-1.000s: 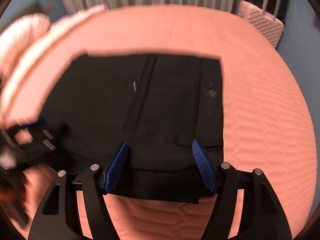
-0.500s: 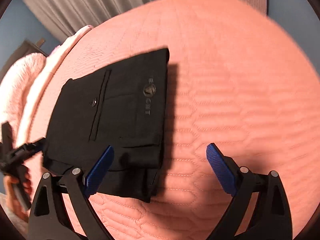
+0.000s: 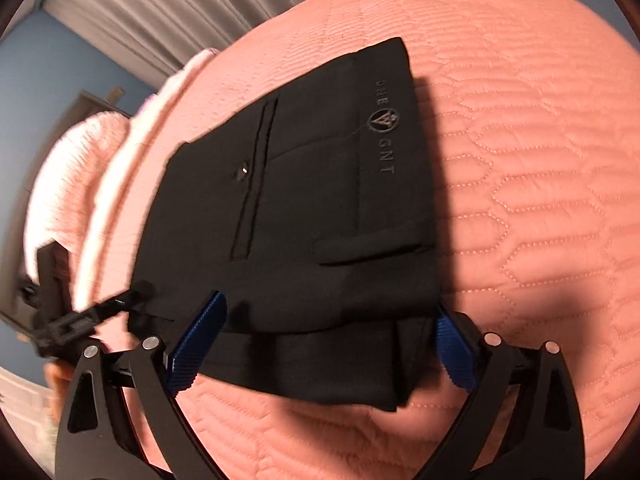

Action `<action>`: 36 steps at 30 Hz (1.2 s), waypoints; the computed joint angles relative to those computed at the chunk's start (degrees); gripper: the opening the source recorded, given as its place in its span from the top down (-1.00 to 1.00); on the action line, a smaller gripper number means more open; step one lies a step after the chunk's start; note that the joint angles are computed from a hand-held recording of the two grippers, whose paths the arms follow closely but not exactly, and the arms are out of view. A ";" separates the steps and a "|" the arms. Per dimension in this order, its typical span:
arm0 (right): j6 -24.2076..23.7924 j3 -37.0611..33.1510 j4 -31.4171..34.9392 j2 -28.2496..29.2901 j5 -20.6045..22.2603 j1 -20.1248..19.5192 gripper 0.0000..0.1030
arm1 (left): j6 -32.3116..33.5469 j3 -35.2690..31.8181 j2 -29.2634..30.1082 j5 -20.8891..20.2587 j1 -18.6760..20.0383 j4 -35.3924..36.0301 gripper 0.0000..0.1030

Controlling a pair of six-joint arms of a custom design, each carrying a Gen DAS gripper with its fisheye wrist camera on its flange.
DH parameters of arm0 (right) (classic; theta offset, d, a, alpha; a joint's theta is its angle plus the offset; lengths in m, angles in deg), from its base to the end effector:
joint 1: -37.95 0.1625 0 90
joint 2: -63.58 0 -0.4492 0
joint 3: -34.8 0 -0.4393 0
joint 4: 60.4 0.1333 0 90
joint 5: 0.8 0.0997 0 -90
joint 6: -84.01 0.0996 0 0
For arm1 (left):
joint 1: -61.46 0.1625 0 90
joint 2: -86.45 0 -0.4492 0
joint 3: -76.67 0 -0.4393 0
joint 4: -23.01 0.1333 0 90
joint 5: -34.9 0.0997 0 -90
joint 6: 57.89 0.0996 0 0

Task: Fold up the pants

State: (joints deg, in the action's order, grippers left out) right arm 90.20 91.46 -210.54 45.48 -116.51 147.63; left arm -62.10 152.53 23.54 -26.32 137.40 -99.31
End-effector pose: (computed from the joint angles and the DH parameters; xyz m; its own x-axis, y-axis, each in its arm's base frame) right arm 0.3866 -0.8135 -0.0186 -0.9306 -0.0579 0.3614 -0.2141 0.8870 -0.4092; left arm -0.0078 -0.7771 0.4147 -0.9034 -0.0093 -0.4286 0.1633 0.9169 -0.3641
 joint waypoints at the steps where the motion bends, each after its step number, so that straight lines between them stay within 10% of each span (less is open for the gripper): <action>1: -0.19 -0.69 0.24 0.52 -1.90 0.43 -0.47 | -0.45 0.05 0.17 0.62 -0.19 -0.34 -0.60; 3: 2.44 0.85 -0.57 -0.82 0.10 0.06 0.36 | -0.06 0.89 -0.50 1.06 -0.58 -1.87 0.51; 6: 2.21 1.80 -1.24 -2.23 1.23 0.83 0.60 | -0.78 1.10 -1.56 0.68 -1.23 -1.71 0.76; 12: 0.85 13.47 -1.91 -10.66 0.55 5.14 0.63 | -1.46 10.29 -11.13 2.67 -5.28 -0.34 0.80; 20: 12.09 44.93 -7.04 -26.61 0.91 8.91 0.61 | -10.57 35.00 -35.38 2.04 -12.40 9.94 0.76; 23: 12.33 52.66 -12.78 -28.02 -0.83 8.37 0.28 | -11.57 42.45 -40.45 7.84 -14.62 6.98 0.51; 26: 18.41 54.44 -13.70 -30.81 -9.41 12.09 0.01 | -15.32 42.89 -43.45 16.16 -19.20 12.34 0.35; 30: 8.56 50.99 -16.65 -28.21 -23.88 19.33 0.04 | -17.73 41.46 -43.70 27.81 -25.94 17.82 0.36; 33: 3.42 47.33 -15.04 -24.32 -23.69 19.35 0.23 | -15.13 42.06 -41.24 23.85 -25.42 11.53 0.16; 36: 8.14 44.55 -7.52 -20.61 -23.67 16.78 0.34 | -15.02 44.42 -37.95 25.26 -24.15 12.16 0.15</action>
